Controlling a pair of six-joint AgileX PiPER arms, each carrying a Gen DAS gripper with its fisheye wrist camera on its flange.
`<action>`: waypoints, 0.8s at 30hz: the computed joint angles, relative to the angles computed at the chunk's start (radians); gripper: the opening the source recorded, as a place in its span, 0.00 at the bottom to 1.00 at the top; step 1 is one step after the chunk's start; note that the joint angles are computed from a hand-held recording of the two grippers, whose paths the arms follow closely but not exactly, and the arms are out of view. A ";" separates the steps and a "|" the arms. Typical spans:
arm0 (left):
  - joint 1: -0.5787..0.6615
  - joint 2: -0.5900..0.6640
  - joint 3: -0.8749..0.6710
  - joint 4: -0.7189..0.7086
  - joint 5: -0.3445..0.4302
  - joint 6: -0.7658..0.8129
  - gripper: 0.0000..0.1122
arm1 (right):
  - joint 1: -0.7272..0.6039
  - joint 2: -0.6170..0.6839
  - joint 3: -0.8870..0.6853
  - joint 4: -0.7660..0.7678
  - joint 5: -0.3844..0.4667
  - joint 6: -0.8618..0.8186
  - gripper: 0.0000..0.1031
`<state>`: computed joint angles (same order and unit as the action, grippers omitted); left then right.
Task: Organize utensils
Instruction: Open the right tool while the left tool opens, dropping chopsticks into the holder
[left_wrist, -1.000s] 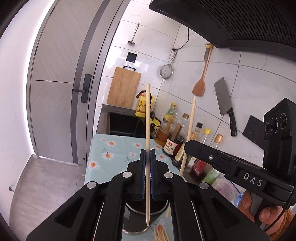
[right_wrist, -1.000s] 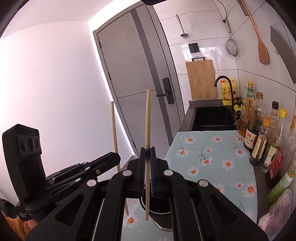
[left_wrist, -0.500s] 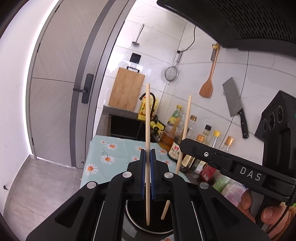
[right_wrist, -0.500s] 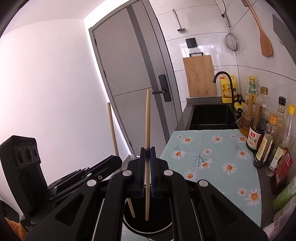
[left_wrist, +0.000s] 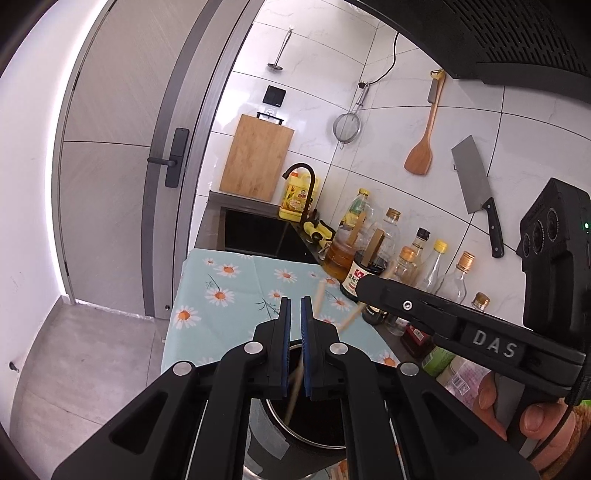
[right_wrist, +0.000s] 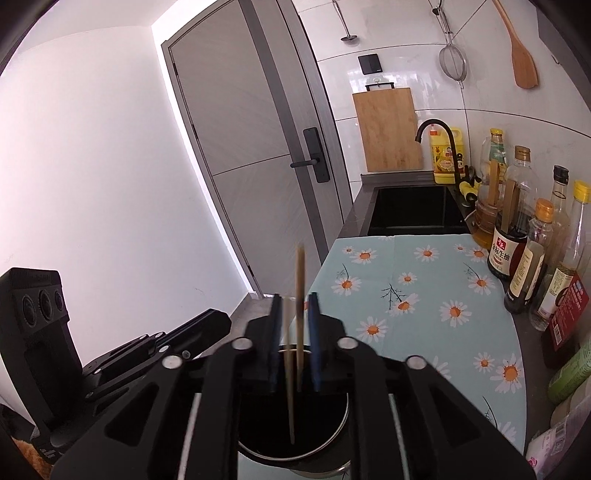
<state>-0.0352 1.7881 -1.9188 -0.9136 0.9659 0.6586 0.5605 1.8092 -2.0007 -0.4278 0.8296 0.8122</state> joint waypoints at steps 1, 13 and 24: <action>0.005 -0.001 0.001 -0.009 0.003 0.002 0.10 | 0.001 -0.004 0.002 0.000 0.005 0.004 0.28; 0.049 -0.073 0.045 -0.045 0.051 0.015 0.15 | 0.100 -0.078 0.022 -0.159 0.082 0.101 0.28; 0.154 -0.225 0.165 -0.134 0.129 0.082 0.27 | 0.259 -0.214 0.109 -0.308 0.221 0.252 0.36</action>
